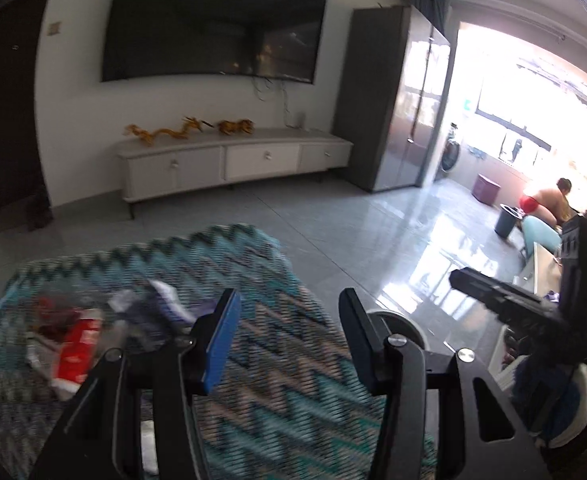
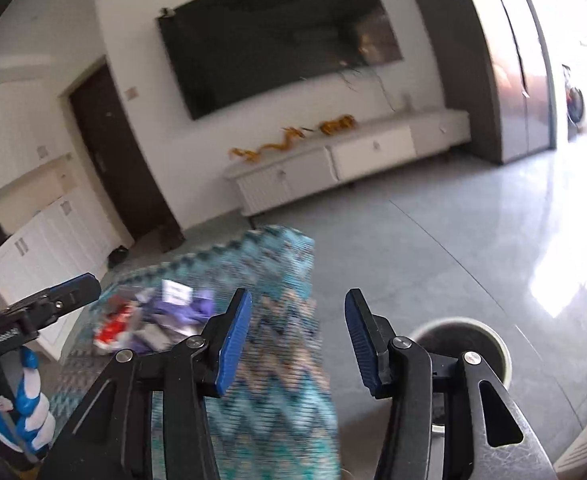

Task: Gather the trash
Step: 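Move both open tools back over the trash pile, then grasp the red-and-white cup with the left tool while the right tool grasps the purple wrapper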

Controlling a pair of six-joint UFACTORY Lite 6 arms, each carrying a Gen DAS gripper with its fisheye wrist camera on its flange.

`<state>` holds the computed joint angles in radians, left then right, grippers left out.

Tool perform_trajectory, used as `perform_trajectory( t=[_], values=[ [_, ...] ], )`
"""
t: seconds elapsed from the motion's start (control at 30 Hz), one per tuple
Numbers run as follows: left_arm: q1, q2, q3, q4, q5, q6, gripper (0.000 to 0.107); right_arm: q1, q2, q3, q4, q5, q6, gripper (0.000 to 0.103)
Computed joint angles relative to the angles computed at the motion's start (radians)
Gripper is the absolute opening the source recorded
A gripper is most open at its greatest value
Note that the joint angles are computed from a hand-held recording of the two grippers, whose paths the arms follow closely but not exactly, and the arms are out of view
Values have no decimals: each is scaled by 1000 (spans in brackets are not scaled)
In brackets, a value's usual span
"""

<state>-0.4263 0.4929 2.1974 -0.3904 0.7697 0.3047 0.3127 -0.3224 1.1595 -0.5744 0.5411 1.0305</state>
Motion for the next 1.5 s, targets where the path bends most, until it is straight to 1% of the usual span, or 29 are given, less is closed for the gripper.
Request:
perform_trajectory(
  t=[0.07,0.13,0.3,0.43,0.53,0.63,0.7,0.93,1.1,1.33,1.5],
  values=[
    [91,-105,-141,-60,-33,90,49,102,33,60,-97,61,97,48],
    [170,-153,-206,-122,-30,165,49,208,93,154,-174,139,160,48],
    [374,-264,-381,-280,-9,359,49,379,230,356,-252,268,198,48],
    [492,-296,-446,-324,12,422,49,445,296,445,-273,311,202,50],
    [570,-295,-473,-364,32,467,49,473,324,473,-276,322,205,50],
    [613,-278,-479,-373,39,486,51,472,331,475,-268,309,203,51],
    [628,-272,-493,-371,32,493,57,469,323,457,-265,295,215,51],
    [630,-207,-484,-351,20,488,57,406,350,441,-205,203,171,53],
    [609,-125,-458,-319,-5,466,57,353,429,466,-121,124,98,53],
    [578,11,-359,-278,-17,418,57,270,566,490,57,-9,-80,53],
    [537,132,-221,-221,-4,363,57,206,661,516,189,-91,-203,53]
  ],
)
